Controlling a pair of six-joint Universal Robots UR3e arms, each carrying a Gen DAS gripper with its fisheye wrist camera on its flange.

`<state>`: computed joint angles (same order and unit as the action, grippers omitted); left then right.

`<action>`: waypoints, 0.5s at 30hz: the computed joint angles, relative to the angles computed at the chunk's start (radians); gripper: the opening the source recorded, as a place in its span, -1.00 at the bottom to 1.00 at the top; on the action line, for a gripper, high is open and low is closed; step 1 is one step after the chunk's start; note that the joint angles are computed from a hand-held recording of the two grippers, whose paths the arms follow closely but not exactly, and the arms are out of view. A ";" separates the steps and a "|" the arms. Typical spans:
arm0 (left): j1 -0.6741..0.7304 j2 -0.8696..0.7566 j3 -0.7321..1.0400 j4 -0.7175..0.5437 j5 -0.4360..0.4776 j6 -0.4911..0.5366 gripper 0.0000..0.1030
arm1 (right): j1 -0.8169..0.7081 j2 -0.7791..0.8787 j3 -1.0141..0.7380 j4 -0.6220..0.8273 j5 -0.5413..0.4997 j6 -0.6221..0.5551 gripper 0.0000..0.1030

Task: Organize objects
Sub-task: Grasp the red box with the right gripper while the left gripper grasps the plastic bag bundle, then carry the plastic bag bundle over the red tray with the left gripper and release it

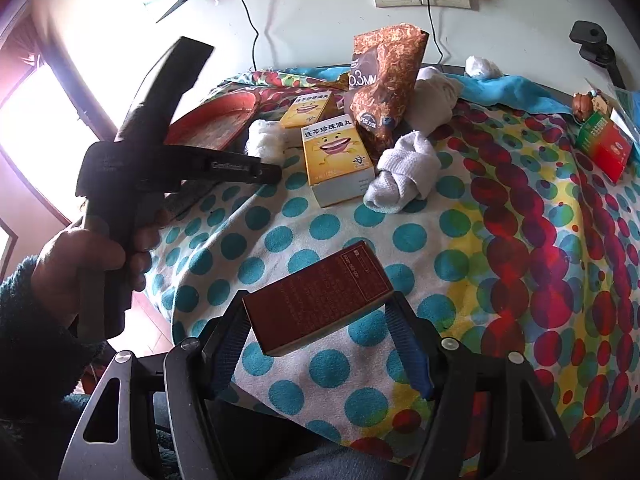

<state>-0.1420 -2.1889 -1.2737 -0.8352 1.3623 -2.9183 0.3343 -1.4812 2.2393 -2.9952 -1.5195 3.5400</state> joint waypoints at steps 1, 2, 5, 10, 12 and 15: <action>0.001 0.009 -0.013 0.012 0.000 0.005 -0.57 | 0.002 0.003 -0.005 0.003 0.000 0.003 0.27; 0.002 0.017 -0.025 0.025 0.002 0.009 -0.58 | 0.006 0.006 -0.007 0.004 -0.007 0.007 0.27; 0.004 0.060 -0.085 0.084 -0.011 0.048 -0.59 | 0.007 0.011 -0.006 -0.004 -0.012 0.018 0.27; -0.001 0.139 -0.177 0.131 -0.010 0.109 -0.59 | 0.008 0.016 -0.033 0.028 -0.045 0.037 0.27; 0.019 0.163 -0.196 0.116 -0.037 0.139 -0.59 | 0.002 0.019 -0.054 0.052 -0.059 0.042 0.27; 0.029 0.193 -0.209 0.085 -0.056 0.152 -0.59 | 0.002 0.014 -0.080 0.080 -0.087 0.070 0.27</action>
